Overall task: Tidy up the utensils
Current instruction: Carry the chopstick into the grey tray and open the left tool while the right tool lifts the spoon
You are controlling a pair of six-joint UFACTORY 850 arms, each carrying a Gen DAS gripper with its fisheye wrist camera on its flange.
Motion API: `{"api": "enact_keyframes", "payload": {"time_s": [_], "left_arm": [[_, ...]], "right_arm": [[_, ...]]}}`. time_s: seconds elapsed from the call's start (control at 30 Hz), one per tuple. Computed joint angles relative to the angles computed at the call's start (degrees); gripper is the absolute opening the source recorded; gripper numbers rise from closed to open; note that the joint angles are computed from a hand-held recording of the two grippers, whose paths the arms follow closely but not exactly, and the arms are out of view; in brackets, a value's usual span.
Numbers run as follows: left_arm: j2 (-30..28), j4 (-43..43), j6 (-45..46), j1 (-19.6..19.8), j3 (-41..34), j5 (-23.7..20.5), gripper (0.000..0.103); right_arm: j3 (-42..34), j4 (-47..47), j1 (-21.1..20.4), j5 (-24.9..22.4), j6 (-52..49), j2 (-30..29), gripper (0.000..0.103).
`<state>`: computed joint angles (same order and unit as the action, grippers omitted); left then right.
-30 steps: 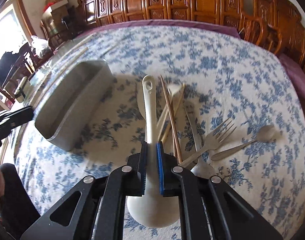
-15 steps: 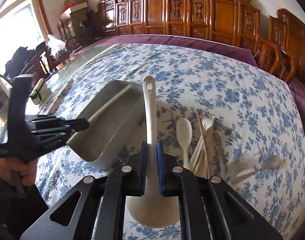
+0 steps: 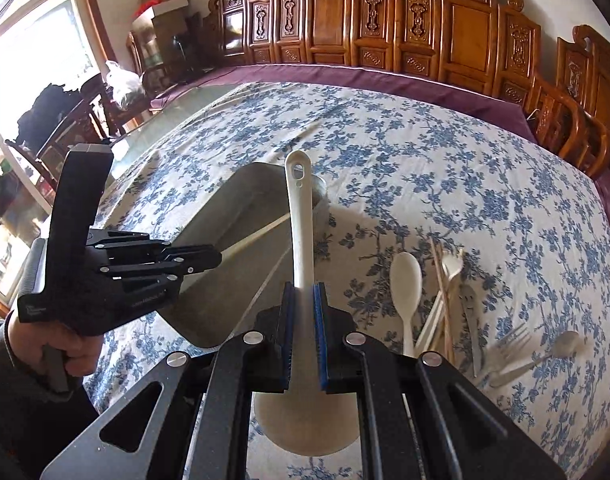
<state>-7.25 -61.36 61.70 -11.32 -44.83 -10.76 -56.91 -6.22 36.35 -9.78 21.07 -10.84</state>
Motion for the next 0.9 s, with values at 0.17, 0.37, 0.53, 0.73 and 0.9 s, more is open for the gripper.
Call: {"api": "enact_keyframes", "payload": {"time_s": [0.17,0.37,0.53,0.73,0.9], "left_arm": [[1.9,-3.6,4.4,1.1,0.7,0.9,0.010],[3.8,-9.7,11.1,2.9,1.2,2.7,0.016],[4.7,-14.4,15.6,4.8,1.3,2.9,0.018],[4.6,-15.6,16.0,6.7,0.9,2.3,0.020],[4.7,-16.5,16.5,7.7,0.7,2.1,0.020]], "right_arm": [[-2.2,2.8,1.1,0.1,-2.0,-1.9,0.011],[-5.7,9.7,2.5,0.7,-7.4,-5.2,0.011],[-8.8,14.5,3.0,1.3,-10.6,-8.1,0.011],[-11.9,22.8,3.2,1.9,-16.6,-11.7,0.011],[-13.5,16.2,3.4,1.3,-9.4,-14.3,0.011]]}}
